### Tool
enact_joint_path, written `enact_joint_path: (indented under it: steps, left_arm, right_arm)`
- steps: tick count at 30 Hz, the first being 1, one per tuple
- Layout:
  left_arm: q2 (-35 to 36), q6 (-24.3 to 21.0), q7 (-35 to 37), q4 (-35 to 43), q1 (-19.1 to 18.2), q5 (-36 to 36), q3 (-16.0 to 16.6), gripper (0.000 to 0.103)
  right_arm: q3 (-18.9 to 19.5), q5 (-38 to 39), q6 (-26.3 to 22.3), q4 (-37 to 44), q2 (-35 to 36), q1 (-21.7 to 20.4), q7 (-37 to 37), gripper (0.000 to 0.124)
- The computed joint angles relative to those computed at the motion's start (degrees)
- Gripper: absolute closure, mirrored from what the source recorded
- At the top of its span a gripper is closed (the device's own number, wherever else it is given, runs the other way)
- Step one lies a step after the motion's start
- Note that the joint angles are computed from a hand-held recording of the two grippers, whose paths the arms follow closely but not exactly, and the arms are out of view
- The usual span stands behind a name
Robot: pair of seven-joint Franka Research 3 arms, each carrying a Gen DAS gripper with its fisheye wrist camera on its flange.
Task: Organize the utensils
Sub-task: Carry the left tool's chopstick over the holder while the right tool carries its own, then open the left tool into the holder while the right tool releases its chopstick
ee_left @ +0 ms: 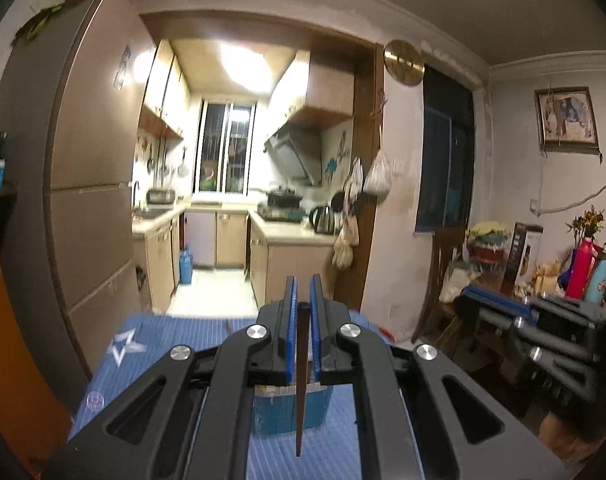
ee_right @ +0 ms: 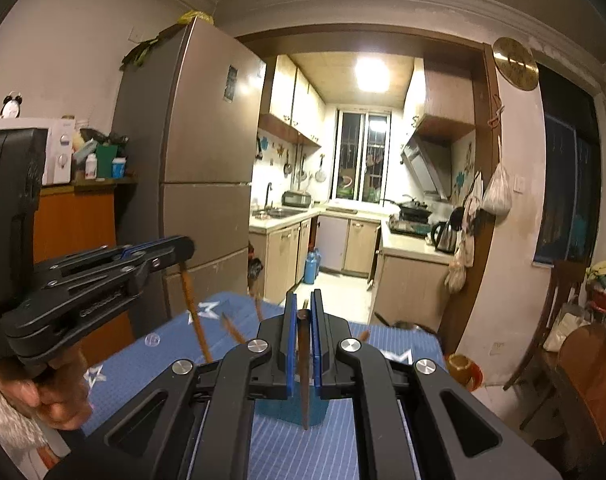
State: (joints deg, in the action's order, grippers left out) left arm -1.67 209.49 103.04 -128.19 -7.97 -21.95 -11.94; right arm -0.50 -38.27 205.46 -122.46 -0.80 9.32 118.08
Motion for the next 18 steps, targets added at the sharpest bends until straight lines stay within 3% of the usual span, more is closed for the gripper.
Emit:
enact_joint_path:
  steps: [5, 7, 11, 14, 16, 18]
  left_arm:
    - [5.38, 0.00, 6.71, 9.87, -2.41, -5.42, 1.32, 0.098]
    - [8.19, 0.75, 13.27, 14.53, -5.20, -10.82, 2.93, 0.098]
    - [12.06, 0.79, 18.58, 20.04, -8.59, -14.96, 6.06, 0.098]
    - [14.67, -0.30, 19.50, 23.10, -10.15, -16.21, 8.22, 0.098]
    - [16.38, -1.12, 20.49, 24.76, -11.46, -17.99, 9.95, 0.098]
    - [18.17, -2.54, 21.77, 26.46, -12.94, -20.29, 12.03, 0.098]
  right_arm:
    - [2.07, 2.03, -2.12, 8.69, 4.89, -1.12, 0.07, 0.116]
    - [3.79, 2.43, -3.02, 12.53, 7.31, -2.53, 0.73, 0.116]
    - [7.70, 2.69, -5.41, 19.68, 12.41, -5.70, 1.47, 0.116]
    - [11.84, 3.04, -7.95, 24.42, 16.43, -8.81, 1.27, 0.116]
    - [18.97, 0.79, -10.52, 27.52, 19.57, -14.71, 2.60, 0.116]
    - [23.80, 0.80, -13.02, 29.81, 22.32, -17.94, 1.52, 0.116]
